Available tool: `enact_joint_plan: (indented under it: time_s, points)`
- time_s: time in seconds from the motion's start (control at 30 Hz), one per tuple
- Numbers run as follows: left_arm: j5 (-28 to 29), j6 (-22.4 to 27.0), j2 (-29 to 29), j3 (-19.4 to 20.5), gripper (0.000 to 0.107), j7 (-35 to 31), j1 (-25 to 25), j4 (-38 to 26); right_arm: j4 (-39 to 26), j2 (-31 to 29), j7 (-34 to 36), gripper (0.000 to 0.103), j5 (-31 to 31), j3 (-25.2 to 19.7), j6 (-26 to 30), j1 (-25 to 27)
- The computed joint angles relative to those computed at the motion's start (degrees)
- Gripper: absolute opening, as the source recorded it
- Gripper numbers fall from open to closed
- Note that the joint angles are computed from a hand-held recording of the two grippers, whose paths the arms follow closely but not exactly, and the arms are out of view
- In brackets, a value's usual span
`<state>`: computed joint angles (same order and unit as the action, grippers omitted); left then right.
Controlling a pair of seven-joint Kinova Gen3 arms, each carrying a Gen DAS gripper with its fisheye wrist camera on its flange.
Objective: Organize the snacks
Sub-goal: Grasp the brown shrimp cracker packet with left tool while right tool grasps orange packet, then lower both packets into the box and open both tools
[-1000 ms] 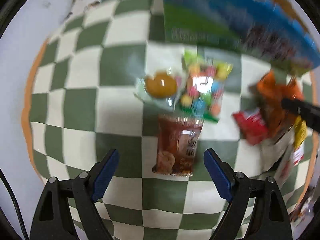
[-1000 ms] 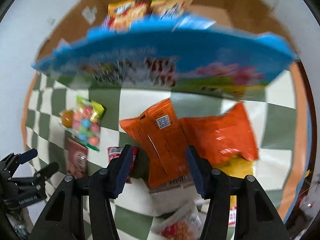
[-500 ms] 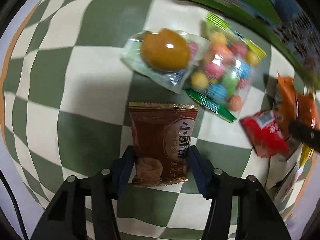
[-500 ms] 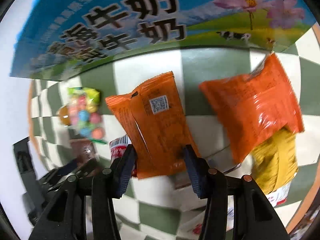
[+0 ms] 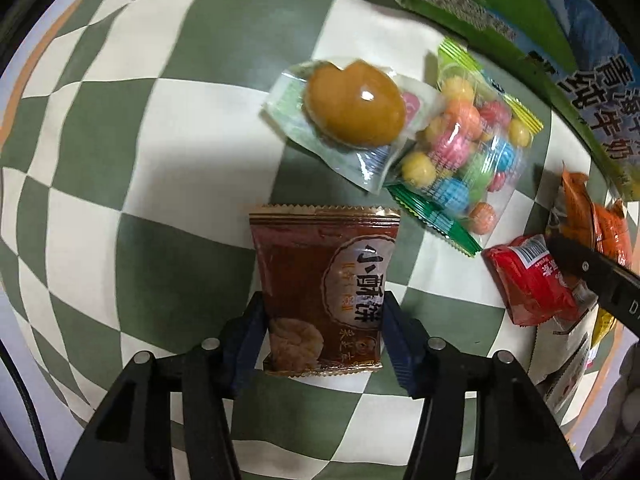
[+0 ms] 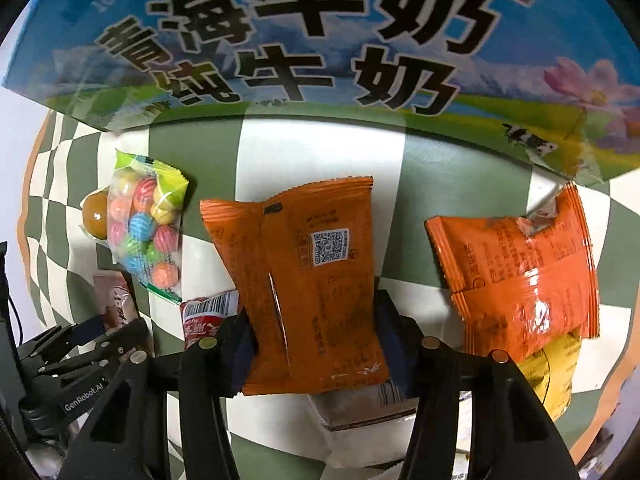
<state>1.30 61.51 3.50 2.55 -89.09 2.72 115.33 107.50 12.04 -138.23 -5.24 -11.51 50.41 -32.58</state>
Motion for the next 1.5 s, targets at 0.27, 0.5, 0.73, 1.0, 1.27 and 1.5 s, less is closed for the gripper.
enact_joint_plan:
  time_s: [0.27,0.5,0.73,1.0,1.27,1.5]
  points:
    - [1.9,3.2,-5.0,-0.3,0.052,-1.6,-0.5,0.1,2.7,-6.8,-6.5,0.052,-0.5,-1.2,-0.5,-1.0]
    - [6.1,10.6,-11.1,0.0,0.052,-4.0,0.3,-4.6,3.9,-13.3,-6.8,0.052,-5.0,-1.6,-0.7,1.5]
    - [12.2,18.0,-9.4,-6.2,0.053,-5.2,9.9,-20.6,-1.6,-21.3,-3.7,0.052,-5.7,-0.1,5.0,6.6]
    - [6.0,16.8,4.5,5.5,0.053,-3.7,6.2,-41.9,-15.7,-17.3,1.4,0.052,0.8,2.7,12.4,13.4]
    - [-3.4,25.6,23.5,3.0,0.053,1.4,12.8,-63.1,-26.9,-2.9,8.1,0.052,1.5,7.4,16.8,18.6]
    - [-4.9,34.1,34.8,1.0,0.053,0.0,14.3,-75.1,-33.2,6.3,10.7,0.052,4.0,9.1,20.1,19.4]
